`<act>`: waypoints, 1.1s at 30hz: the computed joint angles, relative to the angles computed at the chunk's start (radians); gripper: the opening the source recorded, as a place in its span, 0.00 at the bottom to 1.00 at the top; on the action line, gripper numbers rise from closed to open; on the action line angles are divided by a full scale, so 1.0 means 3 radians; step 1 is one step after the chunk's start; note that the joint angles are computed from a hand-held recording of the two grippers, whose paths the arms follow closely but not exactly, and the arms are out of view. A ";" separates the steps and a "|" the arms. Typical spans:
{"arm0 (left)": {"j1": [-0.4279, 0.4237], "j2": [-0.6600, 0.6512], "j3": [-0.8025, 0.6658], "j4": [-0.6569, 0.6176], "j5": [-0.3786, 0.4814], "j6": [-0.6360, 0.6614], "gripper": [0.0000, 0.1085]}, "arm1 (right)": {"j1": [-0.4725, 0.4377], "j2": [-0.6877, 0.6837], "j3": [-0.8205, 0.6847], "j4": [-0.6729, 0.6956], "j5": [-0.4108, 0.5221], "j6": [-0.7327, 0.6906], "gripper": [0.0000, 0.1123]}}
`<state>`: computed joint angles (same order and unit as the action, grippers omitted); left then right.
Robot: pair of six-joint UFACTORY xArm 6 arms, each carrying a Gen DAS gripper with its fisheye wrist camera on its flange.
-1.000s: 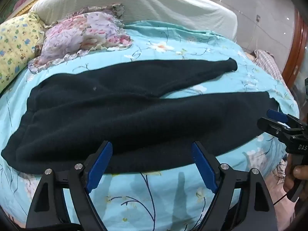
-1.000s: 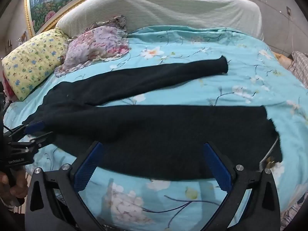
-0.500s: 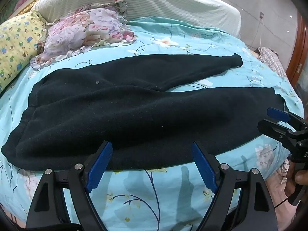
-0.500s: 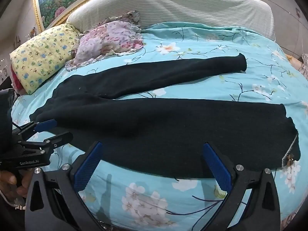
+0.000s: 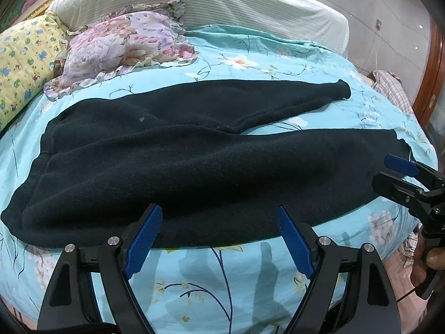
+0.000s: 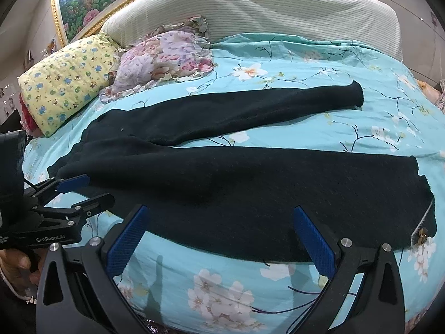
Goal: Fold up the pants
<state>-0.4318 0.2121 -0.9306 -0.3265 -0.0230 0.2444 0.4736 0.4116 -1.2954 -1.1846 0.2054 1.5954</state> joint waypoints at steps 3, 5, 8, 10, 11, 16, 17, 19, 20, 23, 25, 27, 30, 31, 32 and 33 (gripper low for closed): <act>0.0001 0.0013 -0.0025 -0.0014 0.0007 0.0013 0.78 | 0.0006 0.0001 -0.0011 -0.0016 -0.0001 0.0005 0.91; -0.0025 0.0005 0.0010 -0.0133 -0.0028 0.0107 0.78 | 0.0012 0.0006 -0.0025 0.0000 0.0008 -0.0018 0.91; -0.0029 0.0001 0.0020 -0.0153 -0.0039 0.0127 0.78 | 0.0026 0.0001 -0.0030 0.0004 0.0017 -0.0019 0.91; -0.0027 0.0002 0.0020 -0.0140 -0.0037 0.0111 0.78 | 0.0031 0.0006 -0.0041 0.0008 0.0020 -0.0026 0.91; -0.0026 0.0003 0.0016 -0.0140 -0.0032 0.0108 0.78 | 0.0039 0.0006 -0.0042 0.0008 0.0035 -0.0020 0.91; -0.0028 0.0013 -0.0005 -0.0112 -0.0015 0.0078 0.78 | 0.0051 0.0001 -0.0050 -0.0079 0.0033 0.0096 0.92; -0.0024 0.0017 -0.0009 -0.0064 -0.0012 0.0036 0.78 | 0.0057 0.0002 -0.0053 -0.0091 0.0041 0.0112 0.92; -0.0039 0.0002 0.0010 -0.0256 -0.0017 0.0222 0.78 | 0.0055 -0.0002 -0.0056 -0.0092 0.0039 0.0108 0.91; -0.0040 0.0003 0.0007 -0.0269 -0.0012 0.0237 0.78 | 0.0053 -0.0005 -0.0053 -0.0097 0.0038 0.0114 0.91; -0.0033 0.0011 -0.0002 -0.0216 0.0000 0.0191 0.78 | 0.0052 -0.0009 -0.0047 -0.0092 0.0037 0.0117 0.91; -0.0032 0.0016 -0.0012 -0.0211 0.0010 0.0183 0.78 | 0.0055 -0.0009 -0.0049 -0.0088 0.0037 0.0121 0.91; -0.0046 0.0017 -0.0009 -0.0374 0.0002 0.0341 0.78 | 0.0053 -0.0008 -0.0051 -0.0089 0.0028 0.0127 0.91; -0.0054 0.0020 -0.0015 -0.0427 0.0004 0.0393 0.78 | 0.0053 -0.0005 -0.0056 -0.0091 0.0028 0.0124 0.91; -0.0051 0.0021 -0.0015 -0.0389 0.0003 0.0362 0.78 | 0.0053 -0.0004 -0.0057 -0.0083 0.0025 0.0118 0.92; -0.0053 0.0022 -0.0019 -0.0399 0.0005 0.0370 0.78 | 0.0048 -0.0007 -0.0052 -0.0089 0.0015 0.0122 0.91; -0.0059 0.0025 -0.0027 -0.0446 0.0012 0.0412 0.78 | 0.0051 -0.0007 -0.0053 -0.0090 0.0021 0.0125 0.92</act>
<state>-0.4494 0.2197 -0.9386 -0.4604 -0.0194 0.3681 0.4888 0.4096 -1.3112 -1.2116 0.2117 1.6329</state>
